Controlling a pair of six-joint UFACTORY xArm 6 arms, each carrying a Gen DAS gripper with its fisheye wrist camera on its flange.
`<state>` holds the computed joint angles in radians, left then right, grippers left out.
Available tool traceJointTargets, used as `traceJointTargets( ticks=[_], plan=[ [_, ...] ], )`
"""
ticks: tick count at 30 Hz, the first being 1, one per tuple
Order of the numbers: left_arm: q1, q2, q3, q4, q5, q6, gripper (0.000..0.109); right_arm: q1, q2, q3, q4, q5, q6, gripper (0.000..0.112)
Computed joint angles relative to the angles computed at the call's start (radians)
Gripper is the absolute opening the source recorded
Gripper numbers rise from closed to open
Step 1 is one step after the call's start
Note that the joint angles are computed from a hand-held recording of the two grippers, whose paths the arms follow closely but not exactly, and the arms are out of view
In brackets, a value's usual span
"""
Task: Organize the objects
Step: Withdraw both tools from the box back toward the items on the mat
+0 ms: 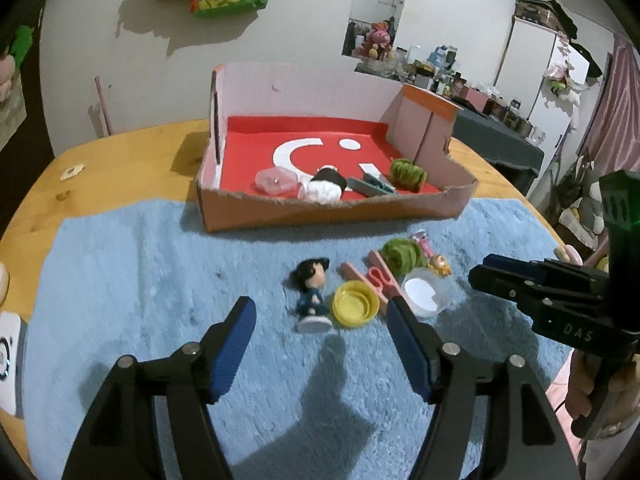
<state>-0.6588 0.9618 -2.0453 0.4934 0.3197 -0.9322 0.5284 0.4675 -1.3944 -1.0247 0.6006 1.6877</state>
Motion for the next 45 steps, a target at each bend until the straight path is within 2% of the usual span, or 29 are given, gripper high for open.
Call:
traceJointTargets(
  ticks=[1,2,4,7,10,13,21,35,43,45],
  plan=[
    [0.0,-0.007,0.017,0.019,-0.013,-0.028,0.07,0.002,-0.004,0.01,-0.019,-0.001,0.029,0.056],
    [0.0,-0.012,0.027,0.037,-0.021,-0.051,0.07,0.006,-0.009,0.018,-0.041,0.0,0.059,0.067],
    [-0.001,-0.016,0.038,0.07,-0.031,-0.082,0.07,0.016,-0.018,0.033,-0.105,0.01,0.12,0.067],
    [-0.003,-0.015,0.034,0.112,-0.021,-0.119,0.07,0.036,-0.013,0.027,-0.122,0.057,0.127,0.067],
    [-0.004,-0.02,0.043,0.145,-0.022,-0.158,0.079,0.056,-0.006,0.019,-0.145,0.1,0.138,0.067],
    [-0.006,-0.021,0.046,0.195,-0.01,-0.209,0.084,0.072,0.007,0.01,-0.157,0.136,0.138,0.076],
    [-0.014,-0.012,0.037,0.244,0.029,-0.262,0.092,0.096,0.045,-0.02,-0.168,0.19,0.121,0.081],
    [-0.011,0.013,-0.001,0.157,0.069,-0.183,0.093,0.09,0.067,-0.045,-0.146,0.189,0.107,0.081],
    [-0.009,0.086,-0.145,0.02,0.231,-0.023,0.093,0.066,0.079,-0.076,-0.061,0.214,0.024,0.081],
    [-0.007,0.097,-0.164,-0.005,0.249,0.003,0.093,0.057,0.081,-0.081,-0.034,0.219,0.004,0.081]
  ],
)
